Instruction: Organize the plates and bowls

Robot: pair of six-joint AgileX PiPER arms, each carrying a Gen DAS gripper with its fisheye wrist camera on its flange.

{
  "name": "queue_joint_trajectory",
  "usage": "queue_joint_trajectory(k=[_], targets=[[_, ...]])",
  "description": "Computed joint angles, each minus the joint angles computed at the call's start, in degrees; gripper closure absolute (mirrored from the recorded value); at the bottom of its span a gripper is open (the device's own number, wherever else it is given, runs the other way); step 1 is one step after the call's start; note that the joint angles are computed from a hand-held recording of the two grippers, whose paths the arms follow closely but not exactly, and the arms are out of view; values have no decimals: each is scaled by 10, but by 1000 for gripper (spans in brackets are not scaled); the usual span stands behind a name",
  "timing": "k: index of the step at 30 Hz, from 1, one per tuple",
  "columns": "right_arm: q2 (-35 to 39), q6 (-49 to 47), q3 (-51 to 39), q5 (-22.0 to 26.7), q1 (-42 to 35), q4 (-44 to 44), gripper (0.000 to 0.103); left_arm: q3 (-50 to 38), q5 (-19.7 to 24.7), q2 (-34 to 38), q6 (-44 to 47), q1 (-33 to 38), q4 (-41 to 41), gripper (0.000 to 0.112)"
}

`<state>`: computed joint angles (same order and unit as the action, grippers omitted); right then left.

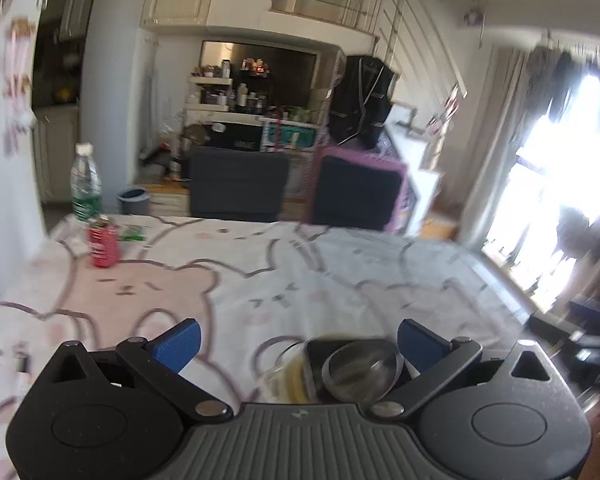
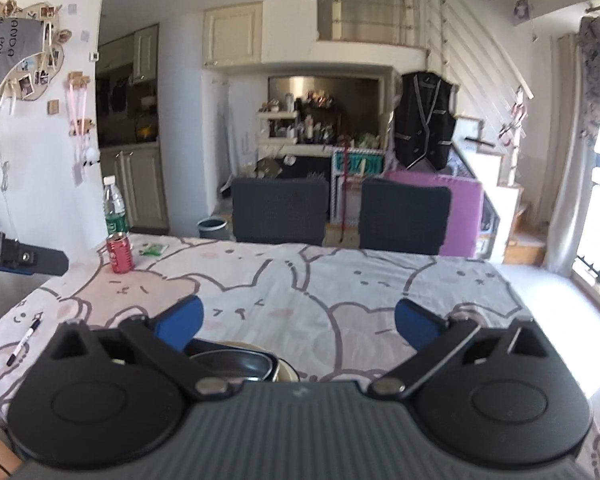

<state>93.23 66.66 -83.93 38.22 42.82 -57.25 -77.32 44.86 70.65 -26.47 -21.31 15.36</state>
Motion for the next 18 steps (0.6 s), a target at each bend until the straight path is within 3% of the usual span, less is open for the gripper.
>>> queue_joint_trajectory(k=[3, 6, 8, 12, 18], targets=[[-20, 78, 46, 7, 19, -63, 0, 44, 16, -26, -93, -67, 113, 9], [-44, 122, 91, -1, 28, -79, 0, 74, 19, -43, -117, -88, 127, 9], [-49, 103, 96, 6, 30, -43, 0, 95, 20, -53, -138, -100, 141, 9], [-54, 171, 133, 46, 64, -99, 1, 146, 39, -74, -234, -168, 259, 9], [-49, 203, 165, 73, 98, -104, 1, 208, 44, -103, -279, -211, 307, 9]])
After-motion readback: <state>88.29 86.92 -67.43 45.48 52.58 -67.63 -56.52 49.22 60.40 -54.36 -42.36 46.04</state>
